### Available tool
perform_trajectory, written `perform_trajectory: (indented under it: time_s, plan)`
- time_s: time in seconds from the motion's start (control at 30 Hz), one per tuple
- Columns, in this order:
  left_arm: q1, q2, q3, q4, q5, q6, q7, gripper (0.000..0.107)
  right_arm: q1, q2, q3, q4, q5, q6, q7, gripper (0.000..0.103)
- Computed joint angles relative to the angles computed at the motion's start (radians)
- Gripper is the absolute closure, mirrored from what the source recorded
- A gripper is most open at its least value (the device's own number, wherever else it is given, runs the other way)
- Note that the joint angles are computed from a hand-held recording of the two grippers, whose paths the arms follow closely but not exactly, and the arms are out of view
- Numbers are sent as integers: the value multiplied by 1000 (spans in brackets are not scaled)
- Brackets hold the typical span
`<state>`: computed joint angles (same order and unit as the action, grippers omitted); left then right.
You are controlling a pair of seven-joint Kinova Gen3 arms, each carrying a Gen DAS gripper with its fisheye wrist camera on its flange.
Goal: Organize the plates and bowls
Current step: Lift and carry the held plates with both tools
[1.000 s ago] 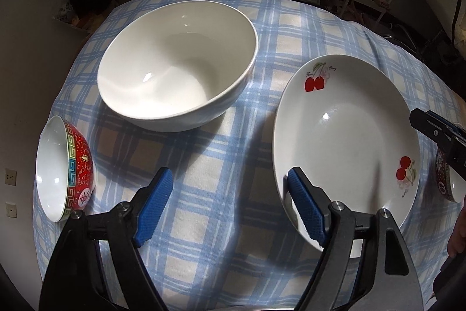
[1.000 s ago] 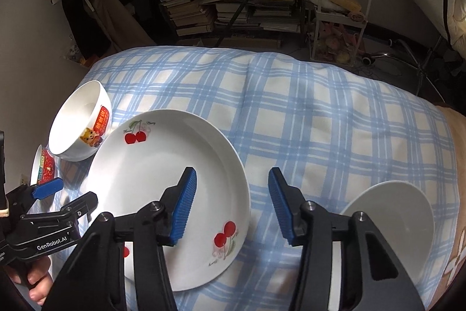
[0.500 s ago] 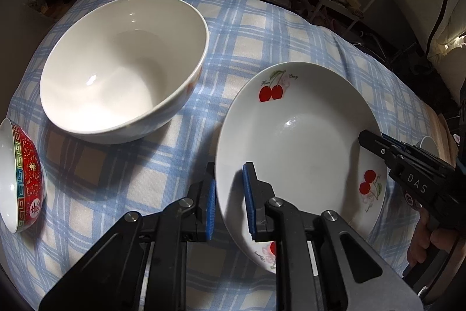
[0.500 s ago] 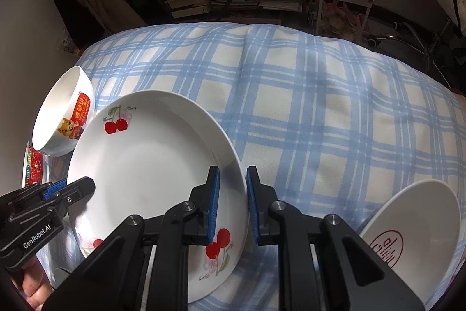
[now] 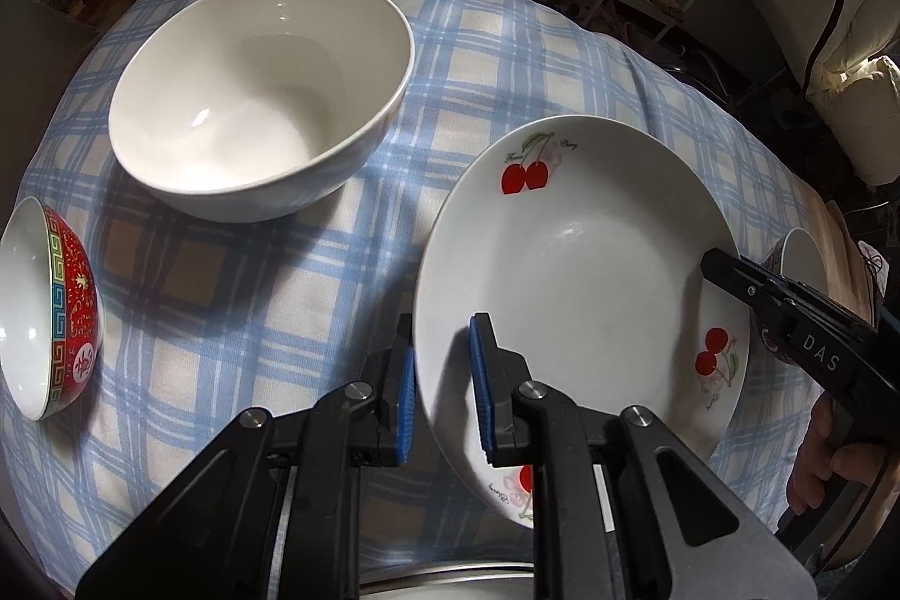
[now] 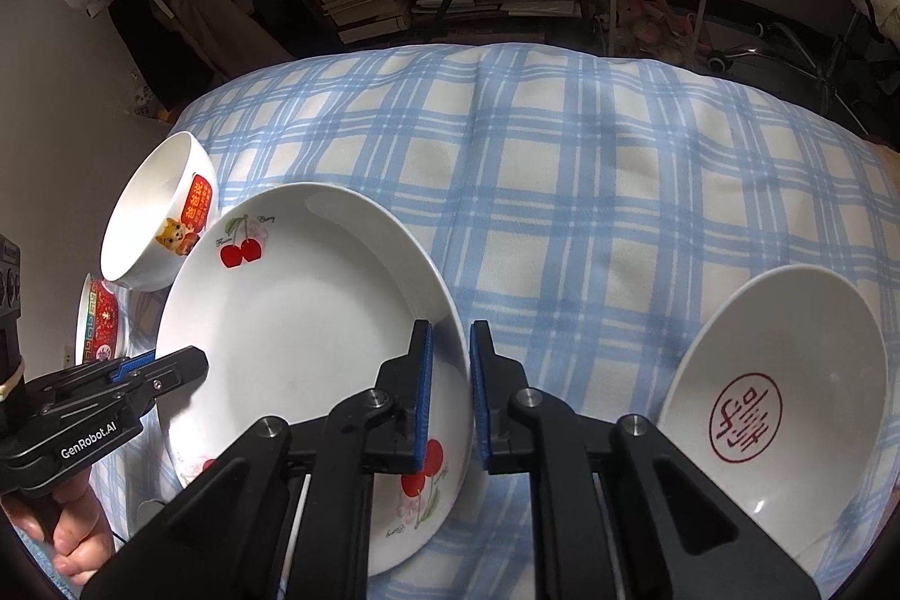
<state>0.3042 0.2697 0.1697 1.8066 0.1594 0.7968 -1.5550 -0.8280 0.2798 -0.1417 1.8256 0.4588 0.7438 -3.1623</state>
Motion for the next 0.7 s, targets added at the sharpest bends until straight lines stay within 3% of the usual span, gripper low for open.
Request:
perform_trajectory:
  time_s: [0.33, 0.7]
  plan:
    - [-18, -118, -2, 54, 11, 23, -48, 90, -73, -43, -30, -4, 55, 52, -140, 89]
    - [-54, -242, -23, 104, 22, 92, -108, 90, -143, -45, -87, -69, 68, 148, -188, 89]
